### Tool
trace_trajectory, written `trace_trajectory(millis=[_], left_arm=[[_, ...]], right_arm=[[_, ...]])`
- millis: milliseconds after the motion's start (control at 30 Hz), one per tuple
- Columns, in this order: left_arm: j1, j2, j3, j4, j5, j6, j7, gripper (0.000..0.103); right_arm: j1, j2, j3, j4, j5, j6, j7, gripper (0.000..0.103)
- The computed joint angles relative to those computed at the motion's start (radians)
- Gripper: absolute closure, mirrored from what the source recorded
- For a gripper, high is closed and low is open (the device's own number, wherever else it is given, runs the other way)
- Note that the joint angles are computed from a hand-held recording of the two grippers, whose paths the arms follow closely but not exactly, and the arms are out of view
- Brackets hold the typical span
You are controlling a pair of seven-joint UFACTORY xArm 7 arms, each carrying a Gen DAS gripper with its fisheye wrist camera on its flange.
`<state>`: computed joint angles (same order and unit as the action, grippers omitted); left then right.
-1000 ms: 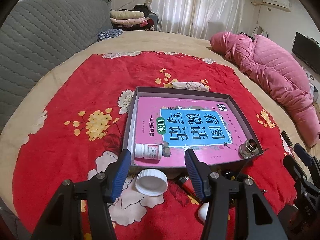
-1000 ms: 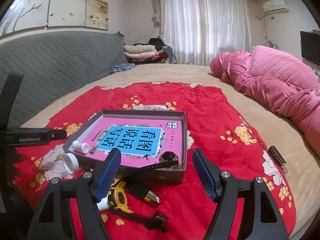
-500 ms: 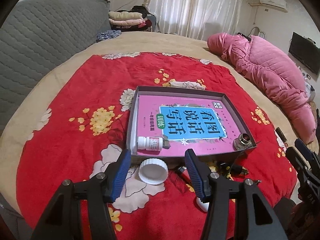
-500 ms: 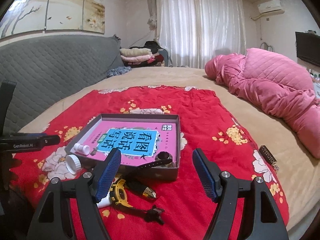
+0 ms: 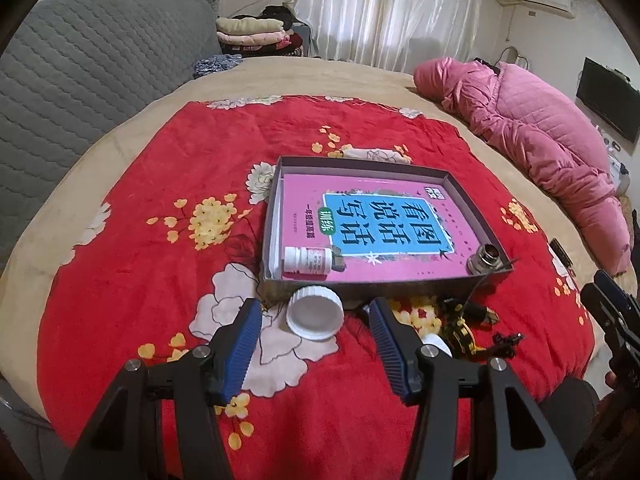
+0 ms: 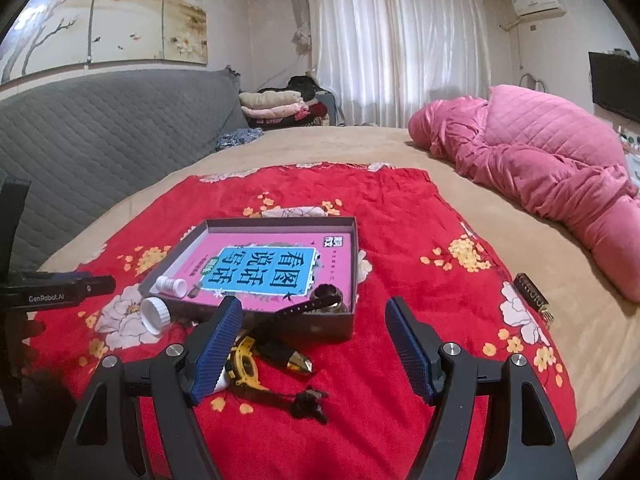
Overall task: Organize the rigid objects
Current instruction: 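Withdraw both open tools from the box back over the remaining objects, then move the left tool to the white earbud case while the right tool approaches the black watch clasp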
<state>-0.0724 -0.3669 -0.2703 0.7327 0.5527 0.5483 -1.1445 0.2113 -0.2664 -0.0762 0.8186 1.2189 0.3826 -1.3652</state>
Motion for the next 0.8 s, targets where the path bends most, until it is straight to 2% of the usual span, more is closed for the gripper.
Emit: trace_trajectory(millis=[267, 567, 800], left_arm=[[-0.029, -0.005, -0.005, -0.007, -0.030, -0.001, 0.017, 0.047], [-0.043, 0.004, -0.005, -0.008, -0.051, -0.013, 0.034, 0.047], [-0.056, 0.021, 0.002, -0.008, -0.073, -0.033, 0.061, 0.047]], right_arm=[[-0.014, -0.008, 0.004, -0.025, -0.106, 0.039, 0.079, 0.028], [0.011, -0.009, 0.007, -0.054, -0.226, 0.023, 0.145, 0.028], [-0.003, 0.028, 0.012, -0.042, -0.327, 0.047, 0.243, 0.028]])
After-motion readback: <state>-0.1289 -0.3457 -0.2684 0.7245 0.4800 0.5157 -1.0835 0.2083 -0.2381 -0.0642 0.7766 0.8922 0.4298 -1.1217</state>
